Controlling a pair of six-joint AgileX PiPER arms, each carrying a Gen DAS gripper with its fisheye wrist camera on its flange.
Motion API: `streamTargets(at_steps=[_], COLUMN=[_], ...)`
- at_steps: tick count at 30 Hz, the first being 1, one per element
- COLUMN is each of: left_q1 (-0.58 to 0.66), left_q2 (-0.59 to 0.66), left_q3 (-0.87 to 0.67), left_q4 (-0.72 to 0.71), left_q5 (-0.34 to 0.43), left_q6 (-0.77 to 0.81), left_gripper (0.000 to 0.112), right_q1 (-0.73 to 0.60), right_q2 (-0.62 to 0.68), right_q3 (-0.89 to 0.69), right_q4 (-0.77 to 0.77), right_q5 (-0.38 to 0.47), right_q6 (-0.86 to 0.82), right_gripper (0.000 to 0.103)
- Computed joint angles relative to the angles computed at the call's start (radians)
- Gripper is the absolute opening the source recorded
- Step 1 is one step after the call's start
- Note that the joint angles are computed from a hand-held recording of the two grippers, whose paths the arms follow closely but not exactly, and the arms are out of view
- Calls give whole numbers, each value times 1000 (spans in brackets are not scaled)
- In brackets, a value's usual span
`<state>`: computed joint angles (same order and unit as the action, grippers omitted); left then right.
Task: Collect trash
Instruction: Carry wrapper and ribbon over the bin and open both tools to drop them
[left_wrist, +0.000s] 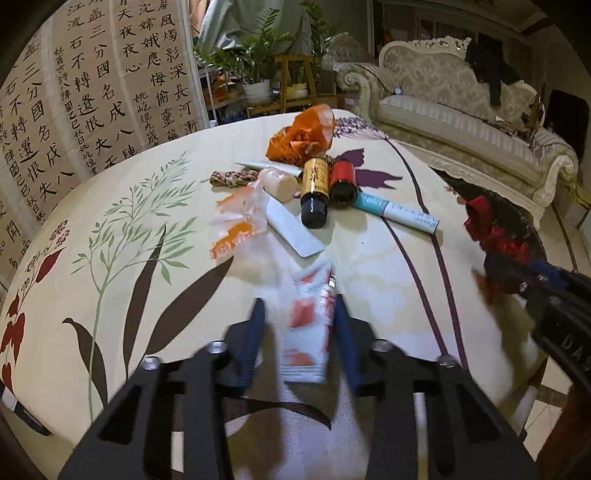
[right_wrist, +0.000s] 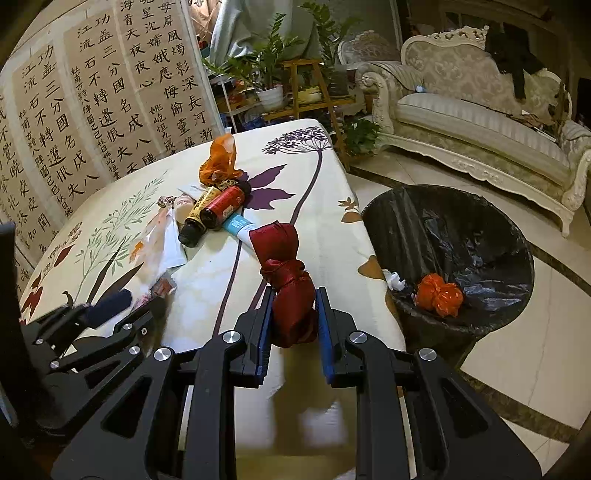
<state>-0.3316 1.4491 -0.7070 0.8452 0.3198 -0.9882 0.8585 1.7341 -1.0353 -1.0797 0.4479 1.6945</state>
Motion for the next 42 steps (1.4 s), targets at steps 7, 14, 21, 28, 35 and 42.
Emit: streamTargets(at_steps=[7,14,21,28,35,42], left_q1=[-16,-59,-112,-150,-181,-195], left_q2=[-9,-61,-11,88,194,295], left_q3=[8,12,-58,-182,-318,-451], left_q4=[55,131,112,18,-72,-182], left_q5=[1,12,6,-3,4,18], left_q6=[-59,-148,-121,-27,77,203], left_gripper=[20,20,20,20,20,20], right_q1=[-4,-17,-57,-130,-216,-286], right_q2=[-9,-29,-46,-64,-65,-35], right_q3=[11,29,49,64,65,37], right_q4=[-14,-37,-44,-31,-26,-14], right_q5=[-3,5,26,42,36,23], right_q6=[16,40,43,22,-10,-55], right_gripper=[21,21,21,21,21,21])
